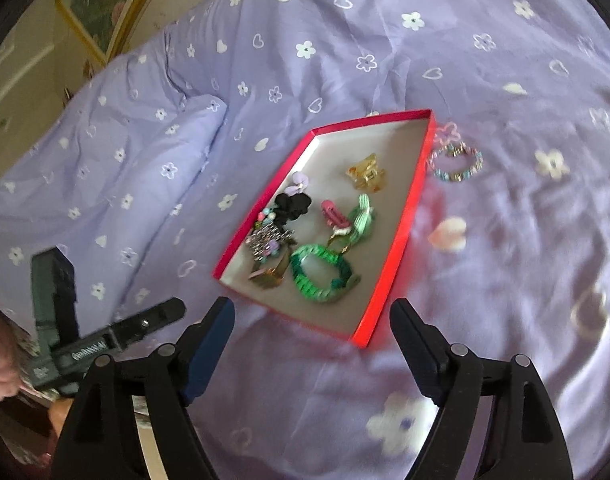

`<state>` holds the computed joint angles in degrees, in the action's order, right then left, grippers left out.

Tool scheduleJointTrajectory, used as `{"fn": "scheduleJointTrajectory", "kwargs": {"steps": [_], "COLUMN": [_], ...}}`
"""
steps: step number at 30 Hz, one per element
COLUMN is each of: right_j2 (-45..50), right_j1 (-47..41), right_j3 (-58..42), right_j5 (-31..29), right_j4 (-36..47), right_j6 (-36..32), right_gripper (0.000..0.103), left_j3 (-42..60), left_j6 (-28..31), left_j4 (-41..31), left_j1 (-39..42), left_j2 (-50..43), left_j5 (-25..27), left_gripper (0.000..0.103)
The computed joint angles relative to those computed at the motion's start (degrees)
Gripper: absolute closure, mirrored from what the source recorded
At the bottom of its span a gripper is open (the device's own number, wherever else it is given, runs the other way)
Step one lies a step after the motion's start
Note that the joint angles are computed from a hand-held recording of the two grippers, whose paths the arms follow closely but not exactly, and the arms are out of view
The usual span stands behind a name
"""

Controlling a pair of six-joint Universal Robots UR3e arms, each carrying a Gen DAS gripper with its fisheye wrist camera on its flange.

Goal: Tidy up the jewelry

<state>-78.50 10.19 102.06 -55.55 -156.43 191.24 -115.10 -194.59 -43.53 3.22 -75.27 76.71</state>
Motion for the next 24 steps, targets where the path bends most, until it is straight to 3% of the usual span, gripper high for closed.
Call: {"fn": "scheduleJointTrajectory", "kwargs": {"steps": [8,13,20,24], "right_j2": [-8.19,-12.29,-17.34,-19.63], "right_j1": [-1.38,-1.28,2.84,6.43], "right_j3": [9.53,10.16,5.71,5.04], "right_j5": [4.14,3.43,-7.0,-16.05], "right_j4": [-3.71,-2.28,-2.83,-7.54], "right_j6": [2.31,1.98,0.88,1.21], "right_gripper": [0.019,0.018,0.016,0.001], "left_j3": [-3.15,0.53,9.27,11.1], "left_j6": [0.16,-1.67,-2.12,-1.97], "left_j4": [-7.76,-10.55,-9.52,-7.3], "left_j1": [-2.62,-5.66,-11.54,-13.81], "left_j2": [10.11,11.97,8.39,6.94], "left_j5": [2.43,8.04,19.52,23.45], "left_gripper": [0.014,0.014,0.003,0.0]}}
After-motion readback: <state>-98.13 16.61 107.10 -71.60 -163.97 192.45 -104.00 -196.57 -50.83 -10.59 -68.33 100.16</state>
